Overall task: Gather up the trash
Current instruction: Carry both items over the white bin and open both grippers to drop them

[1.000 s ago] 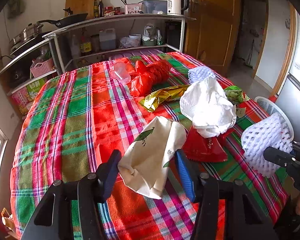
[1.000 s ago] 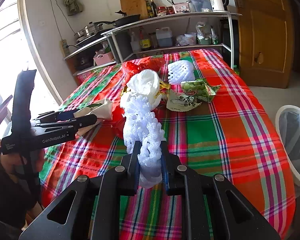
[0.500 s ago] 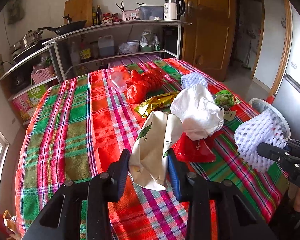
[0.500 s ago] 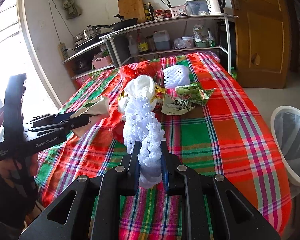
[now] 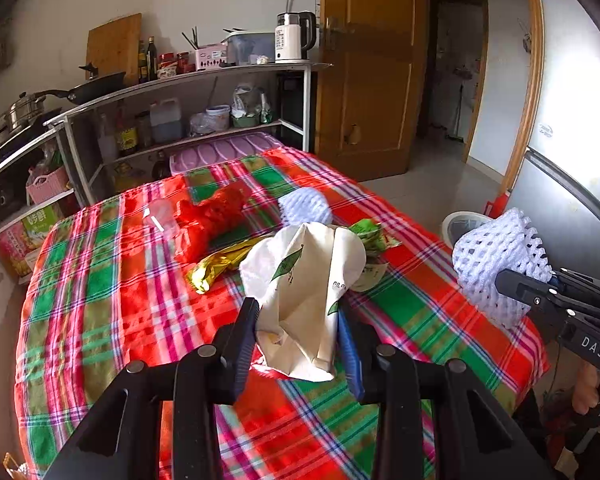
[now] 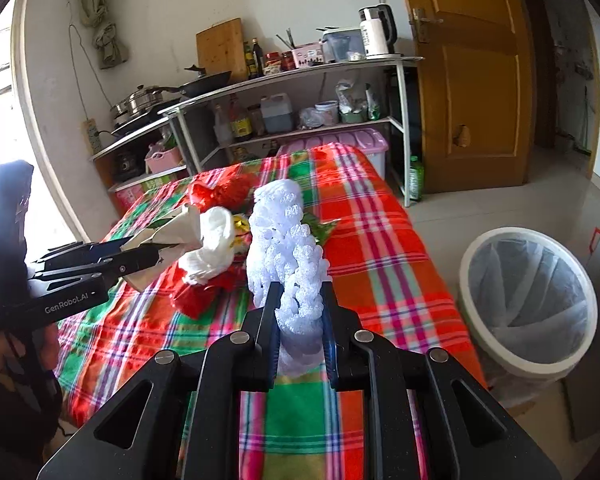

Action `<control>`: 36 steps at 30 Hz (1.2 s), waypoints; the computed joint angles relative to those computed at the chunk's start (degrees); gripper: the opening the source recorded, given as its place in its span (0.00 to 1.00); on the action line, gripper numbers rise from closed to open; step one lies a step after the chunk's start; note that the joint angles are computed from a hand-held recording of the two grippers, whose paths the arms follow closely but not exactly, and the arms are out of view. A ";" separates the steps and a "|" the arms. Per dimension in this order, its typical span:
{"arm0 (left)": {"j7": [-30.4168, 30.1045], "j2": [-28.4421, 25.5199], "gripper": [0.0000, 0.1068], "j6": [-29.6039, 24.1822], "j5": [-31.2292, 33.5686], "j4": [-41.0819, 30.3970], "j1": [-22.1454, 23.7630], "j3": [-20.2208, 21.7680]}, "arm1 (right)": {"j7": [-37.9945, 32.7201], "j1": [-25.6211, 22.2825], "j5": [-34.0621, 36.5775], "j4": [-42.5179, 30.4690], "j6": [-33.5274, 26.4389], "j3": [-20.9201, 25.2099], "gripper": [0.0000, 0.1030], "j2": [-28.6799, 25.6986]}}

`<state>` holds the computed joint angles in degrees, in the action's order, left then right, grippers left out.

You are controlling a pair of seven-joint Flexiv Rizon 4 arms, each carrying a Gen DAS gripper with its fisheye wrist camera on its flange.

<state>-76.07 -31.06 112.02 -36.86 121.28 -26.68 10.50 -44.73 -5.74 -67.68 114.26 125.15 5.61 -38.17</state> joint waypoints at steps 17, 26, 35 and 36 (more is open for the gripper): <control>-4.45 -9.77 0.36 -12.56 13.83 -22.44 5.19 -8.09 | -9.34 -5.92 17.77 -0.77 -8.18 1.47 0.18 2.07; -7.56 -18.51 0.39 -22.86 19.13 -39.29 5.38 -10.20 | -14.16 -9.33 22.97 -6.12 -16.17 4.33 0.18 -1.04; -12.27 -28.80 0.42 -35.73 23.73 -57.62 5.14 -10.50 | -20.91 -16.45 24.61 -15.16 -28.18 13.92 0.18 -8.38; -12.52 -29.90 0.43 -37.09 24.15 -59.61 5.30 -10.79 | -21.43 -15.68 25.44 -15.34 -28.68 12.93 0.18 -8.29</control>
<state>-88.59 -60.96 74.93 -12.72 61.66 -21.38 -0.29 -66.16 -21.42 -42.24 98.92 96.48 18.53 -46.46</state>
